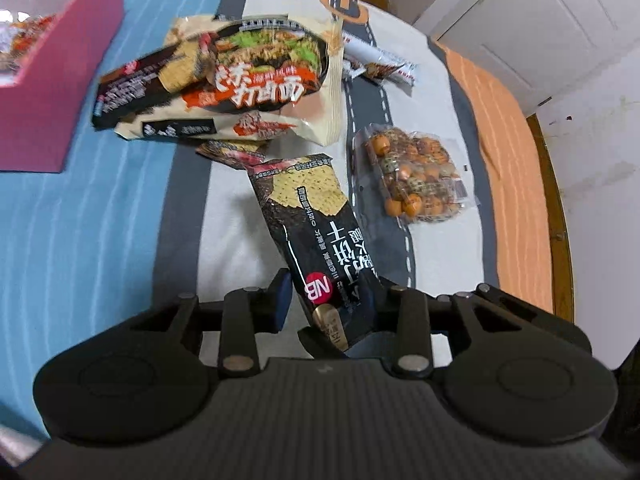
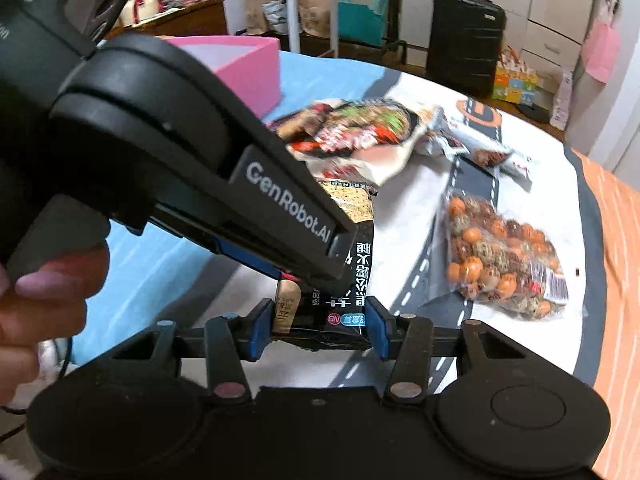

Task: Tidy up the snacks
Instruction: 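Lift the cracker packet with the left tool and carry it to the pink box, then open the left tool to drop the cracker packet into the box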

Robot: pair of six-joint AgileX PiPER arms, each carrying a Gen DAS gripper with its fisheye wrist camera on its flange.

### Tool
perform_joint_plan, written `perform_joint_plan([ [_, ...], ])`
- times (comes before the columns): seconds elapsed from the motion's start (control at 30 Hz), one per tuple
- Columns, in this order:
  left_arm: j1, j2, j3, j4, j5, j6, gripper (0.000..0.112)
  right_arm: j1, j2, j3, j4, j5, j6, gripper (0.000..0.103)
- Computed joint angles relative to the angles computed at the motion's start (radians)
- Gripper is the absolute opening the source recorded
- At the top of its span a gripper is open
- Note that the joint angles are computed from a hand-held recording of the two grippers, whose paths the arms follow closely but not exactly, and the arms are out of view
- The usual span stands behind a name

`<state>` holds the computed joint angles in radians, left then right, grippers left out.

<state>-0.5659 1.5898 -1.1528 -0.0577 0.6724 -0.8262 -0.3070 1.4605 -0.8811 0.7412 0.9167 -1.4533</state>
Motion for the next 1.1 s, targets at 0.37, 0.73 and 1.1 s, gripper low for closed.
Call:
perform_joint_plan([
  [0.37, -0.022, -0.204, -0.003, 0.176, 0.105, -0.165, 0.033, 0.054, -0.130, -0.079, 0.003, 0.101, 0.019, 0.054],
  [0.73, 0.204, -0.271, -0.132, 0.169, 0.268, -0.040, 0.034, 0.296, -0.037, -0.265, 0.067, 0.052, -0.003, 0.054],
  [1.1, 0.689, -0.103, -0.231, -0.074, 0.347, 0.249, 0.034, 0.595, 0.383, -0.696, 0.006, 0.052, 0.055, 0.054],
])
